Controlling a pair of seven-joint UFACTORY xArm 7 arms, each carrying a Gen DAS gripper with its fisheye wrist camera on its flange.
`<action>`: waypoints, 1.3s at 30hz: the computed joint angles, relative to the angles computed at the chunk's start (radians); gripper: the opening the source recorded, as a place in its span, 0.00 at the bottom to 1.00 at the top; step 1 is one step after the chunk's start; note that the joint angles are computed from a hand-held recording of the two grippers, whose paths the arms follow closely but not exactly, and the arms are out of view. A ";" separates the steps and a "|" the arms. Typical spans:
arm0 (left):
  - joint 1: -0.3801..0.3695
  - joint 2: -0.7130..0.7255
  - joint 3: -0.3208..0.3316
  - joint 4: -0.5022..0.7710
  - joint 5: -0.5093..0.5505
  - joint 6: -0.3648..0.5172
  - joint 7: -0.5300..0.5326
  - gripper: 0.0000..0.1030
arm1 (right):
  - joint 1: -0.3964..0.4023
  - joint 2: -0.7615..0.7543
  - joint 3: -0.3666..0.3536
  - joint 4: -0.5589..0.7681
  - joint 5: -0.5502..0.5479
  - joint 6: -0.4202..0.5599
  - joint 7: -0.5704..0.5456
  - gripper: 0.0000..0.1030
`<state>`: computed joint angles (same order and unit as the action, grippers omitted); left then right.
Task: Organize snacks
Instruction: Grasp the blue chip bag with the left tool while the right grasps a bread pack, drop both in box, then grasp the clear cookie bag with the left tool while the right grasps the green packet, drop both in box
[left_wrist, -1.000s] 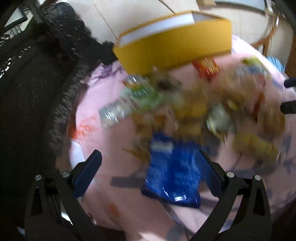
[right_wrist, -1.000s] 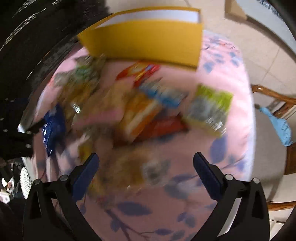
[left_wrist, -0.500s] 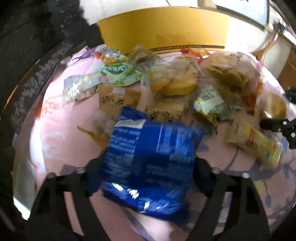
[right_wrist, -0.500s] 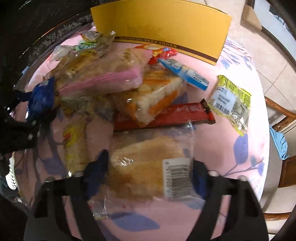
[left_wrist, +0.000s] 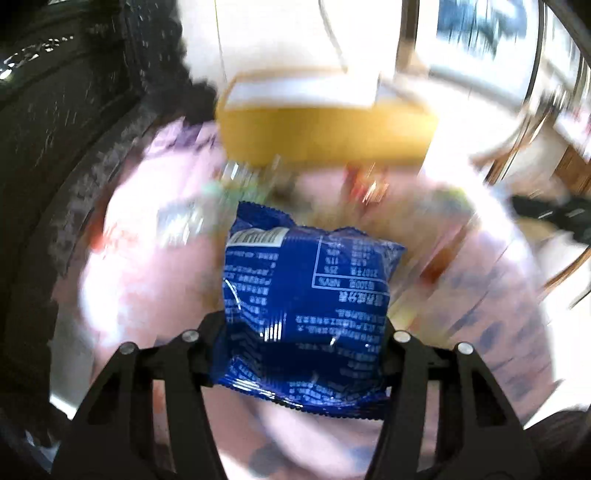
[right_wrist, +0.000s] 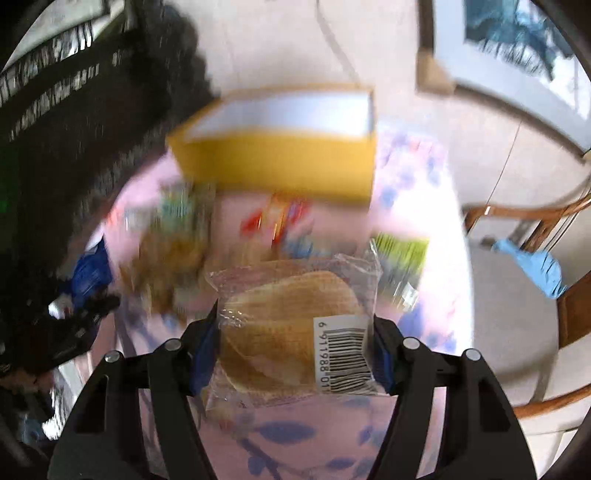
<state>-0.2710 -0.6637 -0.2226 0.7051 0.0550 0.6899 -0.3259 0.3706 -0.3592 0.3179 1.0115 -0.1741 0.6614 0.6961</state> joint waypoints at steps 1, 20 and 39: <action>0.007 0.024 0.003 0.042 -0.003 -0.006 -0.006 0.56 | -0.033 0.030 0.007 0.046 -0.043 -0.009 0.022 0.66; 0.117 0.869 -0.050 0.944 0.488 0.053 -0.198 0.56 | 0.053 0.730 -0.205 0.903 -0.184 0.151 -0.080 0.66; -0.007 0.343 0.021 0.184 0.519 -0.021 -0.050 0.96 | -0.016 0.228 -0.173 0.076 -0.105 0.157 0.171 0.99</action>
<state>-0.2784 -0.3209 -0.2019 0.8893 0.5741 0.6685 -0.3760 0.3546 -0.1313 0.1449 1.0873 -0.2794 0.8183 0.8670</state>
